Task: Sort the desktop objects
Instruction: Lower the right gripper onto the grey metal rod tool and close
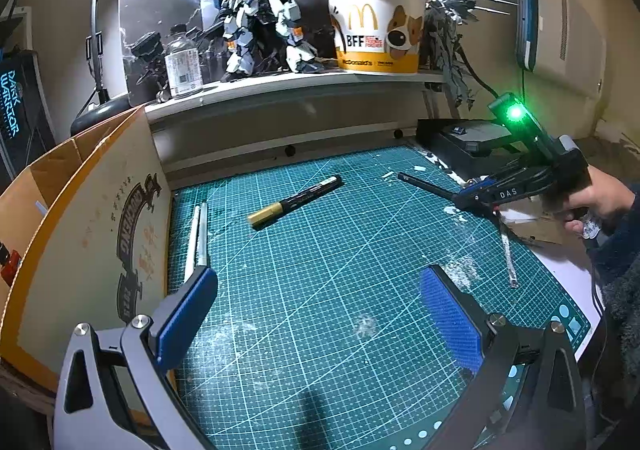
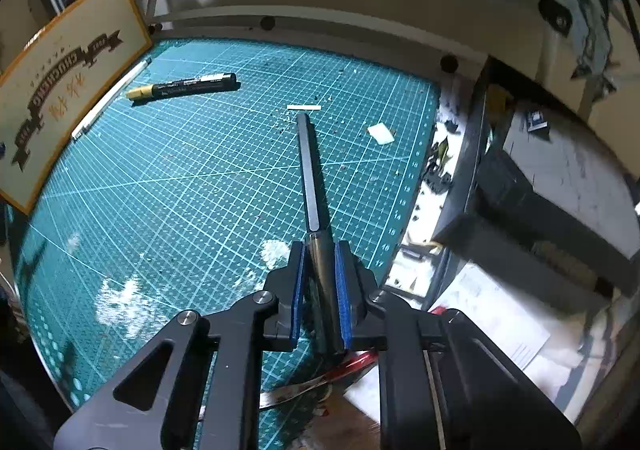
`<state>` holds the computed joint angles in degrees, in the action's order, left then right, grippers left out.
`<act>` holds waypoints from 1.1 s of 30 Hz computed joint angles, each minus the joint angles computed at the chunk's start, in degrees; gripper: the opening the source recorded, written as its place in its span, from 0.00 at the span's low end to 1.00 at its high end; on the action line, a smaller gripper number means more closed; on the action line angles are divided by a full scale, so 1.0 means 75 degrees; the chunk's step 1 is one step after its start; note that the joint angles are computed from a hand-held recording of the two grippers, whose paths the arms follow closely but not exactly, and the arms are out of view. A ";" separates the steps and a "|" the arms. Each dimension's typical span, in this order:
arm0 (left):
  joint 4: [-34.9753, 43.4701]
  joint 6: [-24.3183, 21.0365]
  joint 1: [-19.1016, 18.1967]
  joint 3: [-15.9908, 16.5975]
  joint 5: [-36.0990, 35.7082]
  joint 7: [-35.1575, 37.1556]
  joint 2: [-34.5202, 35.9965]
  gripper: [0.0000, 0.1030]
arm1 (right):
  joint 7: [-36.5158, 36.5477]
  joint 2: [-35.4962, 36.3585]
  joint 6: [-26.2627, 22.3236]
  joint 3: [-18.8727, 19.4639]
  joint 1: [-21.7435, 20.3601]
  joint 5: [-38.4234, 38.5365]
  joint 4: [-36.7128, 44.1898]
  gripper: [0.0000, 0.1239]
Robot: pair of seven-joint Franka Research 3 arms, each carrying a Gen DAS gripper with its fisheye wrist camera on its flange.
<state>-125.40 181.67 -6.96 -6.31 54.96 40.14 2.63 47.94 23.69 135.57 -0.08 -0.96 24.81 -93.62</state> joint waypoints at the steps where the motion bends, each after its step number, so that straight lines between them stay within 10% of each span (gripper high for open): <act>1: -0.0021 0.0019 -0.0015 0.0012 0.0104 -0.0068 -0.0032 0.99 | 0.0035 0.0006 -0.0192 0.0041 -0.0082 0.0171 0.0047 0.10; 8: -0.0127 0.0173 0.0134 -0.0012 0.0762 -0.0680 -0.0200 0.99 | 0.0121 -0.0607 -0.0685 0.0046 -0.0175 0.0689 -0.0656 0.10; 14: -0.0387 0.0318 0.0252 -0.0203 -0.0832 0.0675 -0.0217 0.99 | -0.0225 -0.1224 -0.1027 -0.0009 -0.0161 0.1125 -0.1308 0.10; 33: -0.0886 0.0561 0.0076 -0.0422 -0.3521 0.3193 -0.0359 0.99 | 0.0437 -0.1343 -0.1238 -0.0145 0.0826 -0.1628 -0.1311 0.21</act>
<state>-132.04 185.88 -6.39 -9.47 28.55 64.09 -0.06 51.21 13.62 126.29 -1.17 5.23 12.59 -103.46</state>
